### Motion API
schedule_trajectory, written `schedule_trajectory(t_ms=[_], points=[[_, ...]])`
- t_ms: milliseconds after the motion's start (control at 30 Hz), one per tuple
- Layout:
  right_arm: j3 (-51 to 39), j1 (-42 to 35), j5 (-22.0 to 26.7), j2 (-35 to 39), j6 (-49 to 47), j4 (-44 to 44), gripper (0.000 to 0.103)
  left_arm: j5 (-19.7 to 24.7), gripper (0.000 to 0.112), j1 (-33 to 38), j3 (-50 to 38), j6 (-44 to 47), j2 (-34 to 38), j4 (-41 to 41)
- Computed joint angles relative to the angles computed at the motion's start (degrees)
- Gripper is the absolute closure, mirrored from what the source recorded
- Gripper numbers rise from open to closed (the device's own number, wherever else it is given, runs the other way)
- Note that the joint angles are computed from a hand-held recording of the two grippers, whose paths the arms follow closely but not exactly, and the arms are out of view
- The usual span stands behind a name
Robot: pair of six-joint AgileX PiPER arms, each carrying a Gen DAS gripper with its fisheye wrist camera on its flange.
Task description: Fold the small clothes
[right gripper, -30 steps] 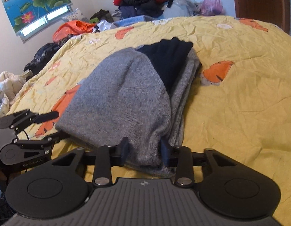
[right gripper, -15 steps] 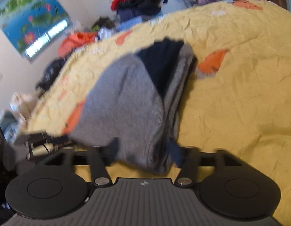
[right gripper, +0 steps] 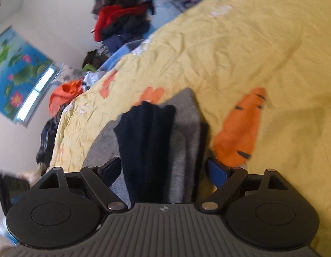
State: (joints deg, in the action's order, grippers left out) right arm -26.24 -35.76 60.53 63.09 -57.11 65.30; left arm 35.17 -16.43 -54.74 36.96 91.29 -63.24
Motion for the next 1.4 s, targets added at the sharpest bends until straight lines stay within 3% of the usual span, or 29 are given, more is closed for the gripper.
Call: schedule_trajectory(t_ms=[33,67,133,233,333,433,567,633,700,767,833,933,1000,1100,1167,1200,1233,1267,1300,1400], points=[[1.33,-0.35,-0.01,-0.44,-2.18,1.16,0.017,-0.26,0.06,-0.43,-1.21,-0.6,1.35,0.13],[2.21,-0.21,-0.31,-0.54,-3.63,2.14,0.022,-0.71,0.068,-1.14,-2.52,-3.48,2.26,2.37],[2.23,0.67,-0.78,1.37,-2.33,2.25,0.067,-2.64,0.08,-2.24,-2.75,-3.16,2.18,3.5],[3.57,-0.54,1.53,1.04,-2.13,4.34,0.07,-8.26,0.085,-5.83,-0.23,-6.24,-2.52,11.91],[2.6,4.15,2.28,-0.79,0.28,7.02,0.071,-7.24,0.085,-4.55,0.41,-7.25,-6.47,17.55],[0.59,15.19,-3.44,1.48,0.99,13.59,0.071,-5.77,0.085,0.47,-0.47,-9.08,-9.07,22.66],[-1.63,28.36,-11.93,6.96,-1.02,24.47,0.071,-3.24,0.083,6.33,-3.59,-9.9,-7.1,26.82],[-3.04,34.3,-19.49,8.74,-0.36,24.64,0.069,-2.46,0.069,7.03,-3.77,-13.43,-5.37,31.51],[-3.07,37.69,-26.21,7.82,5.34,19.56,0.059,-3.44,0.051,8.71,-0.26,-11.28,-6.75,28.56],[0.26,34.67,-23.77,3.32,6.1,18.91,0.05,-2.78,0.039,12.1,5.38,-3.74,-11.85,20.62],[3.14,29.37,-19.19,-4.17,10.84,12.78,0.029,3.13,0.036,17.15,10.49,5.31,-16.68,13.08],[6.08,16.54,-4.36,-12.43,11.23,4.71,0.025,15.93,0.036,26.09,16.59,12.66,-21.41,7.96],[6.76,11.56,2.81,-14.91,11.67,0.27,0.025,20.17,0.037,29.53,20.18,16.03,-22.92,6.09],[8.22,14.11,4.49,-14.05,11.88,0.68,0.025,24.15,0.037,33.8,22.2,19.88,-21.78,1.72],[9.51,17.71,2.46,-12.55,9.99,4.22,0.026,25.76,0.049,35.04,21.58,19.06,-19.08,-0.03],[9.59,19.83,1.05,-12.04,10.46,5.27,0.033,24.2,0.079,33.44,20.32,16.0,-18.01,1.41],[8.7,23.06,-1.48,-10.48,12.72,5.12,0.058,21.96,0.093,31.33,19.06,12.5,-17.86,3.9],[7.5,26.89,-4.65,-9.03,15.83,3.78,0.074,21.69,0.094,30.68,18.18,11.29,-17.68,4.94],[7.06,29.23,-6.52,-8.39,16.64,3.48,0.084,21.62,0.096,30.29,17.76,10.45,-18.4,5.93],[6.3,28.76,-2.16,-13.7,18.76,0.64,0.084,23.04,0.098,31.42,18.7,9.61,-25.72,9.59]])
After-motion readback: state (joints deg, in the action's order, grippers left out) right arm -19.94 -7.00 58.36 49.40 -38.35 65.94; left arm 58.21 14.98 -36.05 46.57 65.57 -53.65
